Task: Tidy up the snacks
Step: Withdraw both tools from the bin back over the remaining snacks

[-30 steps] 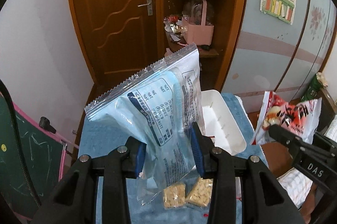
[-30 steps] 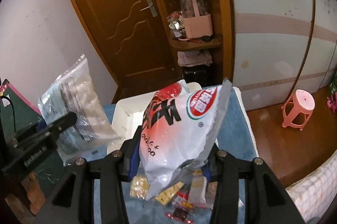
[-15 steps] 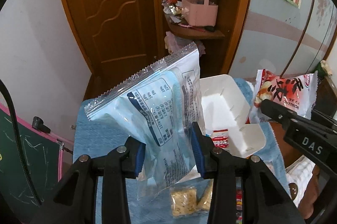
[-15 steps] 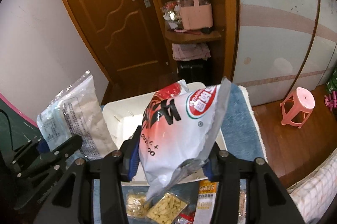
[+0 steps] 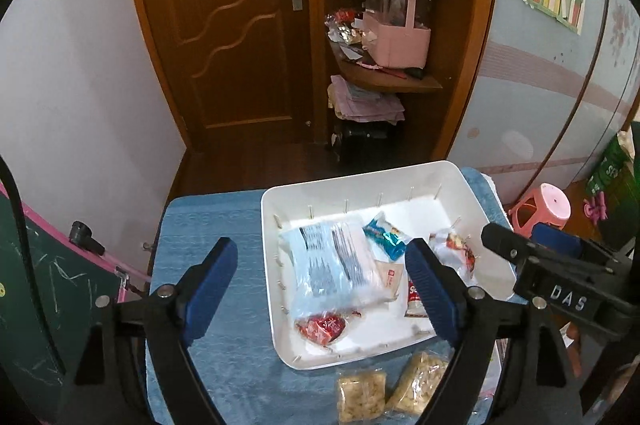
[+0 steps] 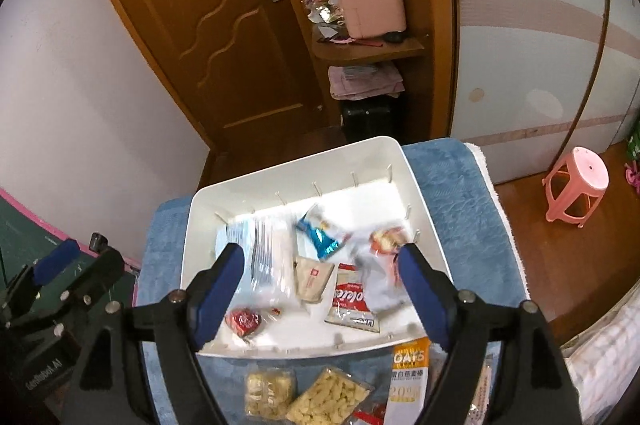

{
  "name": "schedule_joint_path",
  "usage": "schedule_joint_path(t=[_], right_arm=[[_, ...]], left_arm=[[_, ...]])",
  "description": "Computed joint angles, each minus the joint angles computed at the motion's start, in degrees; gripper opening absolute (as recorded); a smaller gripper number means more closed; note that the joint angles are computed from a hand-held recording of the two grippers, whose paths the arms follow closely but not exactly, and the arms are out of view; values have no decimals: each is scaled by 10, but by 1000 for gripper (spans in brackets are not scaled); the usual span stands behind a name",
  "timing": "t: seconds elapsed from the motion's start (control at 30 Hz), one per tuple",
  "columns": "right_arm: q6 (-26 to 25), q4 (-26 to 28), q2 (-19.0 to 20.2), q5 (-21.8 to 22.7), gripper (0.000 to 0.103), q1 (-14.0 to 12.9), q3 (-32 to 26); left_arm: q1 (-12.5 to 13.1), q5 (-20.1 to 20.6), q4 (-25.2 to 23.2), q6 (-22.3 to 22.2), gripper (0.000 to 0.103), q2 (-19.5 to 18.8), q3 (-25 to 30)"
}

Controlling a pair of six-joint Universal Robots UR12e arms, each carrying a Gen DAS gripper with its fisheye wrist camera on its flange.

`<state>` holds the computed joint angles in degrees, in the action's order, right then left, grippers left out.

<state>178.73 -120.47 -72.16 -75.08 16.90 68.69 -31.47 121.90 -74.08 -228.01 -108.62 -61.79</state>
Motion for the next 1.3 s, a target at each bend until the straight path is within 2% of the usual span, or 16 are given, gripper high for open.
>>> schedule_joint_path(t=[0.2,0.47,0.87,1.0,1.3], right_arm=[[-31,-14,-24,-4,80,4,26],[-70,-27,-70,4,80,1,73],[-118,-31,-162,24,80,-32,163],[-132,-19,-185,24,80,-43,192],[-153,31,-216,11,80,-59,253]], left_arm=[[-15,27,-13,-17,85,6,2],[-47,53,-43,-61,85,16,5],[-103,85,-96,-145,88,32,0],[-116,81,-108,-172,88,38,-13],[-128,28,-121,-206,89,43,-51]])
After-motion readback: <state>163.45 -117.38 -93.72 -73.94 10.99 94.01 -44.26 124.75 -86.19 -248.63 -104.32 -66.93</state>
